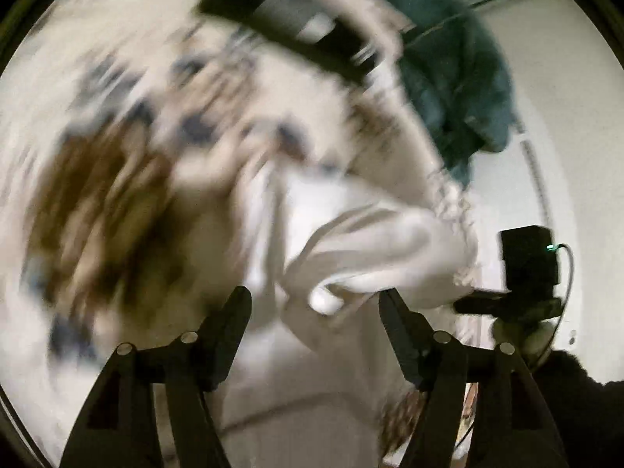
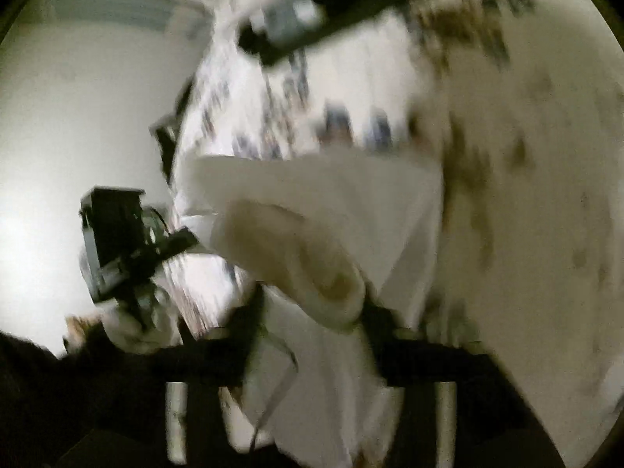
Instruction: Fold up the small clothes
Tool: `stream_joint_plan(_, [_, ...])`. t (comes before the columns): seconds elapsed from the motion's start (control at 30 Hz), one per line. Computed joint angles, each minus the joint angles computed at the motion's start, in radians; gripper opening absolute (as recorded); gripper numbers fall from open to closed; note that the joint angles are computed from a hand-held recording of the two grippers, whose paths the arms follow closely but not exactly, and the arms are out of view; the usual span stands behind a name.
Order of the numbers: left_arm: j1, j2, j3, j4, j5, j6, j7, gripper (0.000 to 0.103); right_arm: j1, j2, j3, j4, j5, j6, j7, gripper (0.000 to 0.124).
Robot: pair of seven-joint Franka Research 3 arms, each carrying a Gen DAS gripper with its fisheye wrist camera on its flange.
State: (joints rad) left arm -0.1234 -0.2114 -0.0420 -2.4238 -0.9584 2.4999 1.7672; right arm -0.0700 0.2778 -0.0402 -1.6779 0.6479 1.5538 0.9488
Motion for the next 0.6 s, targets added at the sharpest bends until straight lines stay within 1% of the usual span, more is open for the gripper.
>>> stream_joint_plan(0.03, [0.009,-0.044,-0.003,-0.05,0.025,-0.011,-0.049,0.066,-0.002,-0.021,-0.007,-0.032,-0.026,-0.008,-0.002,0.063])
stream_joint_plan(0.1, [0.016,-0.094,0.004,-0.1,0.061,-0.022,-0.108,0.066,-0.008,-0.041,-0.02,-0.068,-0.034,0.007,0.014,0.063])
stream_joint_plan(0.17, [0.016,-0.124,0.011,-0.126,0.085,0.0,-0.162,0.066,-0.019,-0.051,-0.031,-0.089,-0.008,0.028,0.047,0.063])
stream_joint_plan(0.2, [0.013,-0.122,0.014,-0.124,0.09,0.02,-0.185,0.066,-0.024,-0.055,-0.034,-0.099,0.021,0.053,0.071,0.063])
stream_joint_plan(0.27, [-0.007,-0.091,0.019,-0.097,0.086,0.06,-0.193,0.066,-0.023,-0.06,-0.03,-0.114,0.056,0.109,0.103,0.063])
stream_joint_plan(0.33, [-0.011,-0.032,0.012,-0.039,0.123,0.096,-0.206,0.066,-0.002,-0.061,-0.018,-0.122,0.067,0.194,0.145,0.063])
stream_joint_plan(0.37, [-0.019,0.0,0.01,-0.008,0.119,0.113,-0.193,0.066,0.012,-0.059,-0.011,-0.123,0.066,0.242,0.166,0.063])
stream_joint_plan(0.43, [-0.008,0.114,-0.018,0.102,0.202,0.155,-0.236,0.066,0.047,-0.037,0.003,-0.106,0.047,0.344,0.241,0.063])
stream_joint_plan(0.47, [-0.003,0.177,-0.026,0.163,0.212,0.151,-0.232,0.066,0.064,-0.012,0.012,-0.09,0.043,0.4,0.274,0.063])
stream_joint_plan(0.5, [0.012,0.252,-0.039,0.238,0.288,0.125,-0.282,0.066,0.073,0.011,0.017,-0.07,0.024,0.419,0.292,0.063])
stream_joint_plan(0.53, [0.019,0.316,-0.049,0.297,0.374,0.099,-0.345,0.066,0.091,0.038,0.019,-0.044,-0.034,0.44,0.321,0.061])
stream_joint_plan(0.57, [0.023,0.374,-0.047,0.351,0.475,0.055,-0.421,0.066,0.144,0.066,-0.007,-0.026,-0.163,0.497,0.405,0.056])
stream_joint_plan(0.6, [0.022,0.418,-0.035,0.386,0.518,0.008,-0.464,0.066,0.162,0.082,-0.014,-0.02,-0.26,0.523,0.478,0.053])
